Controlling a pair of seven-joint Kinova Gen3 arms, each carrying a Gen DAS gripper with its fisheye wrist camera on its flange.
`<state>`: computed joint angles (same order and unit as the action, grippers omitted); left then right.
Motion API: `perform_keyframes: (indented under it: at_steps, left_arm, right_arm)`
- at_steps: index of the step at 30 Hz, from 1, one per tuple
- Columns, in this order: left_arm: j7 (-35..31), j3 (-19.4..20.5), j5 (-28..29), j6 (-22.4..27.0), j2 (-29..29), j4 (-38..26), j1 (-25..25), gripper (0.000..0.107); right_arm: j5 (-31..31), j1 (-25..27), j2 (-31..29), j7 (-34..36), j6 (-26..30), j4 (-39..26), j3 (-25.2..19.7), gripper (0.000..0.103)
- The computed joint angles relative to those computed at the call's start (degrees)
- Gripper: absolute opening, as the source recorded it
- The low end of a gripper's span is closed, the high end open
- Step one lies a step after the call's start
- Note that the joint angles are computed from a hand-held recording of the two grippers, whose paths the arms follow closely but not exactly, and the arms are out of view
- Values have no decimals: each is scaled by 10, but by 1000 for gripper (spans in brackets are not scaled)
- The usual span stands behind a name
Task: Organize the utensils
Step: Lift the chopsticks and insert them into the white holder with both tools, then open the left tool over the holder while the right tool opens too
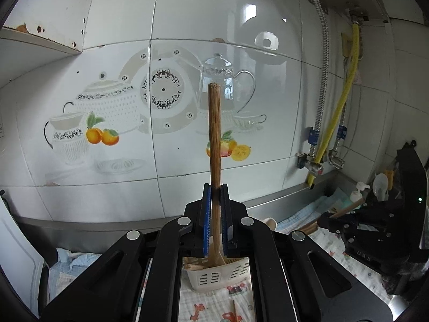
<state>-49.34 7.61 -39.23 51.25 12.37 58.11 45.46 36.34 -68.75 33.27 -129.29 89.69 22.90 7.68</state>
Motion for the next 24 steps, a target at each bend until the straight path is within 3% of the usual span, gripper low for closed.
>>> perform_keyframes:
  at_steps: [13,24]
  left_arm:
    - [-28,-14,87,9,37,-13,-31,6]
    - [-23,-12,82,-18,4,20,-25,9]
  right_arm:
    - [0,10,-19,-24,-32,50,-12,7]
    - [42,-18,-35,-48,-45,74,-15,7]
